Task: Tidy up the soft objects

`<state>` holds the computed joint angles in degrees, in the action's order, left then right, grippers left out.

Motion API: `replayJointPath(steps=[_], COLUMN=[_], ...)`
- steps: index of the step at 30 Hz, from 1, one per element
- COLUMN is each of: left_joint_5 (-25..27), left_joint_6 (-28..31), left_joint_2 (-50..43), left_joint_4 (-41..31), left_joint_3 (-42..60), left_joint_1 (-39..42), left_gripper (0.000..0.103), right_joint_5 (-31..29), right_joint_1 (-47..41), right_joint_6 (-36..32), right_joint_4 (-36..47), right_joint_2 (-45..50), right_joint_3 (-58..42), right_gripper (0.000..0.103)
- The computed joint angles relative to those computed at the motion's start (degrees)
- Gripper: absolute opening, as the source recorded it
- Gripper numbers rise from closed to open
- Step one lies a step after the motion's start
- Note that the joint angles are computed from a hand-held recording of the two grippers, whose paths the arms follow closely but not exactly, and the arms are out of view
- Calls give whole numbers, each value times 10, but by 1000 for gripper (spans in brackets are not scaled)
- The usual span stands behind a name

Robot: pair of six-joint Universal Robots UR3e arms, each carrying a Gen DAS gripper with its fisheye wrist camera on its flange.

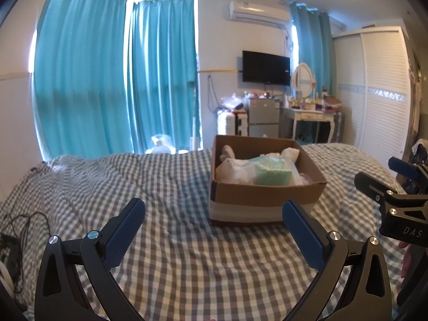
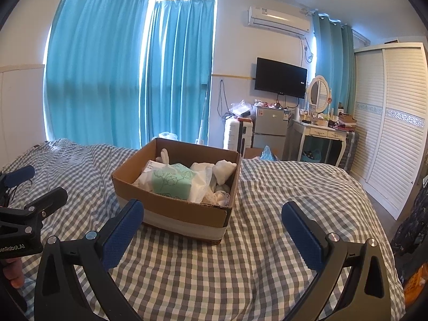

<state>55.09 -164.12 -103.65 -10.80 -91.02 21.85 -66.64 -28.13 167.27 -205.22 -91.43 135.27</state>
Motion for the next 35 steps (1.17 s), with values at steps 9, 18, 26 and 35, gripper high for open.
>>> replayJointPath(steps=[9, 18, 26, 35], left_joint_5=[-5, -6, -8, -17], left_joint_6=[-1, 1, -6, 4], left_joint_2=[-2, -4, -5, 0], left_joint_4=[3, 4, 10, -8], left_joint_3=[2, 3, 2, 0], left_joint_1=[4, 6, 8, 9], left_gripper=[103, 103, 103, 103], right_joint_5=[-5, 0, -3, -9], right_joint_1=[3, -1, 2, 8], right_joint_6=[4, 12, 11, 9], right_joint_4=[-10, -3, -4, 1], right_joint_2=[7, 5, 7, 8], right_joint_3=[-2, -4, -6, -7], right_gripper=[103, 103, 103, 103])
